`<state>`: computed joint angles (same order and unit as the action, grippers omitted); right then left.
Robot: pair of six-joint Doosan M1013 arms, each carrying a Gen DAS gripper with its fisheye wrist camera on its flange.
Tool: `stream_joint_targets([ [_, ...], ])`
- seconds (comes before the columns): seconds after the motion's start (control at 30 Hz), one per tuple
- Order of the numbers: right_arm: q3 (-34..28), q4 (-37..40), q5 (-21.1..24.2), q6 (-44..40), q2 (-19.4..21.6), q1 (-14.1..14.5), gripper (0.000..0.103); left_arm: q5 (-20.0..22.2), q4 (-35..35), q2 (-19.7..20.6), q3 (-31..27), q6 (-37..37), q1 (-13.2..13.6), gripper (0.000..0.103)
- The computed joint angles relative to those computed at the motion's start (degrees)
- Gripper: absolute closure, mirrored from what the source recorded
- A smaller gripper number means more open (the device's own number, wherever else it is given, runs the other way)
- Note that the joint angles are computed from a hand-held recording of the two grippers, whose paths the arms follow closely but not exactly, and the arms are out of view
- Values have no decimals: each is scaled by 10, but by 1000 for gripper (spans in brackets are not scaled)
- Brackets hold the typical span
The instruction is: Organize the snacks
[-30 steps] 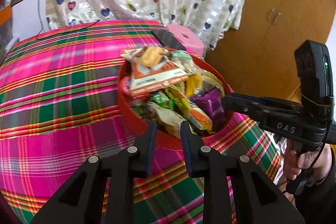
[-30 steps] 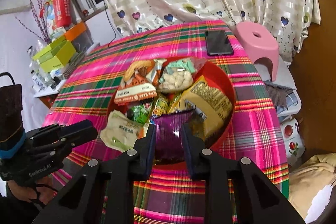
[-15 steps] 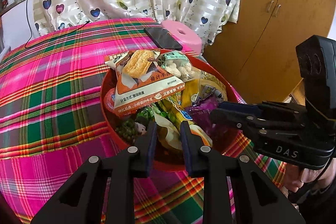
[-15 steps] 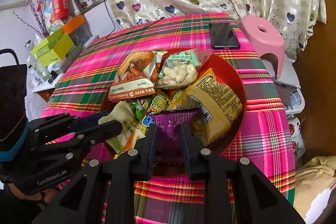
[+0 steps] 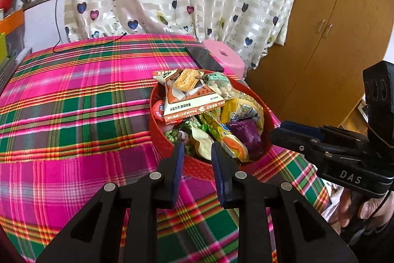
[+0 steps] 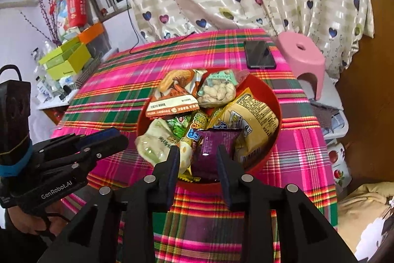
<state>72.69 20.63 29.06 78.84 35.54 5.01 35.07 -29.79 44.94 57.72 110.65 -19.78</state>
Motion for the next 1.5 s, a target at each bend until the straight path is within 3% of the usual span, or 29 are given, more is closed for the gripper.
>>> stream_joint_targets([
  [0.27,45,62,-42,-97,-30,15,70,-66,-13,-40,69,12,2,79],
  [0.47,56,-5,-40,-40,-39,28,70,-99,-39,-64,114,35,5,79],
  [0.87,98,-2,-66,-18,-62,34,70,-123,-16,-86,157,17,1,79],
  [1.03,102,31,-79,-48,-64,31,70,-136,30,-86,152,-24,-1,79],
  [1.17,100,100,-86,-126,-65,23,70,-137,93,-74,129,-78,-6,79],
  [1.33,84,160,-62,-181,-51,7,70,-119,142,-56,97,-119,-12,79],
  [1.5,78,149,-64,-183,-45,3,69,-93,166,-42,69,-146,-14,79],
])
